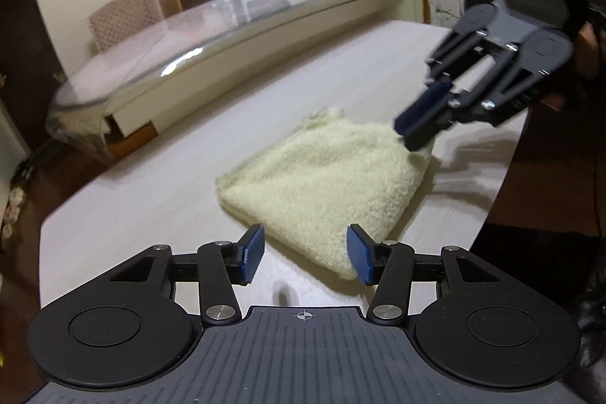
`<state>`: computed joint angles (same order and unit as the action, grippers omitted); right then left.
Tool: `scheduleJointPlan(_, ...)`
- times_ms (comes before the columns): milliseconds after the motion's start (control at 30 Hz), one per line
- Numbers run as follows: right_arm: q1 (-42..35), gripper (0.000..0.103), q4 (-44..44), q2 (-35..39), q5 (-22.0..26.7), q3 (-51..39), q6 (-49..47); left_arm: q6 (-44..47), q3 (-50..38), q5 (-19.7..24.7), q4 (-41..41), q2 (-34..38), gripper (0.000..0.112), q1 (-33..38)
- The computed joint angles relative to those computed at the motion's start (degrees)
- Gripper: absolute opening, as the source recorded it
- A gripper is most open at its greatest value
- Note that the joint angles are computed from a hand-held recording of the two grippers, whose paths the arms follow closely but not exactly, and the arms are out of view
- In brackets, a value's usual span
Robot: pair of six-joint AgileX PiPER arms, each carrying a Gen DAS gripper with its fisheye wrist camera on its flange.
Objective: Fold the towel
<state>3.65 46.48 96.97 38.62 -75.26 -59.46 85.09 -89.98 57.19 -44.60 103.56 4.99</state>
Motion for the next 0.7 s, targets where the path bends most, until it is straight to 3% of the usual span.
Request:
scheduleJointPlan(167, 0.66, 0.016, 0.29, -1.23, -2.45, 3.68, -0.99, 1.48, 1.51, -1.27, -0.88, 0.23, 0.053, 0.23)
scheduleJointPlan(300, 0.25, 0.016, 0.37, -0.89, -0.92, 1.31, 0.11, 1.10, 0.27, -0.20, -2.05, 0.62, 0.052, 0.97)
scheduleJointPlan(400, 0.04, 0.018, 0.98, 0.53, -2.36, -1.59, 2.18, -2.21, -3.72, 0.93, -4.28, 2.47, 0.052, 1.88)
scheduleJointPlan(567, 2.82, 0.020, -6.35, 5.49, -5.35, -8.11, 11.08, -5.59, -6.57, -6.00, -1.37, 5.01, 0.052, -0.96)
scheduleJointPlan(700, 4.87, 0.019, -11.76, 10.57, -4.21, -14.47, 16.13, -8.22, -8.82, -7.73, 1.04, 7.62, 0.052, -2.49)
